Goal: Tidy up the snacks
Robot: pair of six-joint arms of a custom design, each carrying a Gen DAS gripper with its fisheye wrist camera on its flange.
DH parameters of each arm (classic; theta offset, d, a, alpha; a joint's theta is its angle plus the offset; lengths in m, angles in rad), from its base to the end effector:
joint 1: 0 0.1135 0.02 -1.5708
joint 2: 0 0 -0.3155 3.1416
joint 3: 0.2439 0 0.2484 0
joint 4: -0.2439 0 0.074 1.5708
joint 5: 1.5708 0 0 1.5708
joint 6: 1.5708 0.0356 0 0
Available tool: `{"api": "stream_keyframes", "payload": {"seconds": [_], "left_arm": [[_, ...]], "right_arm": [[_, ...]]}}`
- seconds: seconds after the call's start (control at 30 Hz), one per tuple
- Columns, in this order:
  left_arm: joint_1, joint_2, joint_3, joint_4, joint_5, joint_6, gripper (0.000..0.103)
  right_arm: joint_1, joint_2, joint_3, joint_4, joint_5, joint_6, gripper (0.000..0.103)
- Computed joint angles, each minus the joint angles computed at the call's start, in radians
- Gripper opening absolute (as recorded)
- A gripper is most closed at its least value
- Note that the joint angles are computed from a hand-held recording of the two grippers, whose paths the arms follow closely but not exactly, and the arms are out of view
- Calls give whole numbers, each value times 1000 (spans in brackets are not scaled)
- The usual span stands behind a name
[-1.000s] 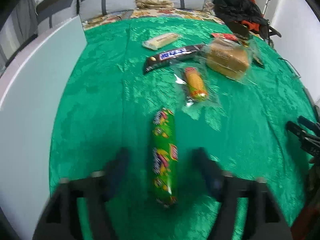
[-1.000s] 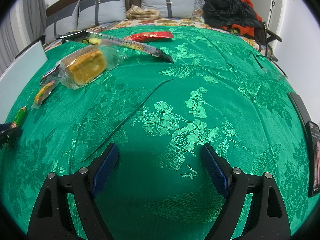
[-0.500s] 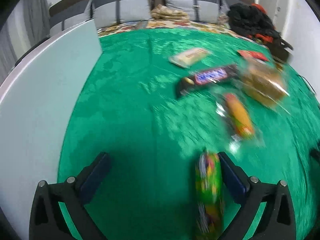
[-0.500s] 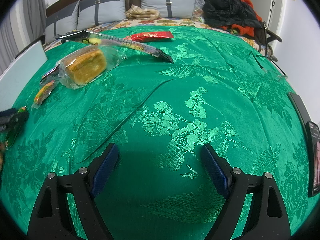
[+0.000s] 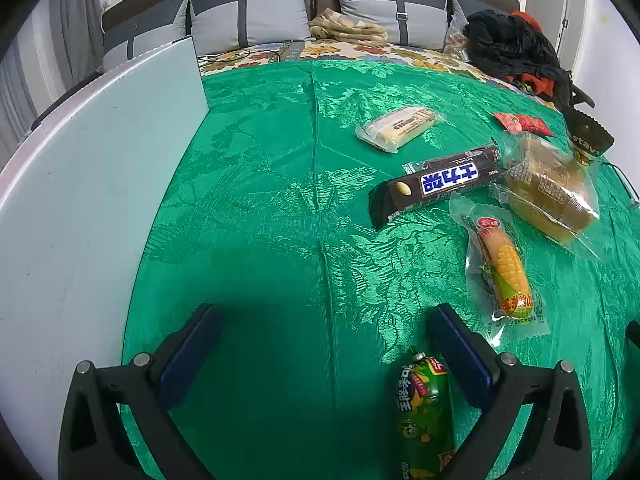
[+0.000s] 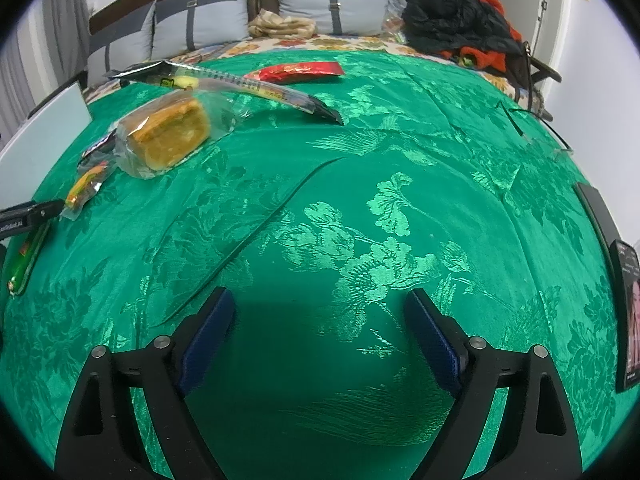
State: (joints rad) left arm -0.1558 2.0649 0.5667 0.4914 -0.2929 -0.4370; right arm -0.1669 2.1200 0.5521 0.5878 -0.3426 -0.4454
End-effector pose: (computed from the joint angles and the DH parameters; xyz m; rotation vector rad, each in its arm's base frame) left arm 0.3026 -0.0371 0.0639 -0.4592 2.4771 0.1421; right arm 0.3030 -0.0389 0.0524 -0.4724 2.4325 0.1813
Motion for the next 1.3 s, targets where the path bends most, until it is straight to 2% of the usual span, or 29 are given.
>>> {"api": "stream_keyframes", "payload": {"seconds": [0.13,0.23,1.3], "left_arm": [[0,0,1,-1,0,0,103],[0,0,0,0,0,0,103],[0,1,2,-1,-1,0,103]], "right_arm": [[66,12,30,5,35,33,90],[100,20,58,-19,55,65,96],[94,16,64,-35,49,69,96]]}}
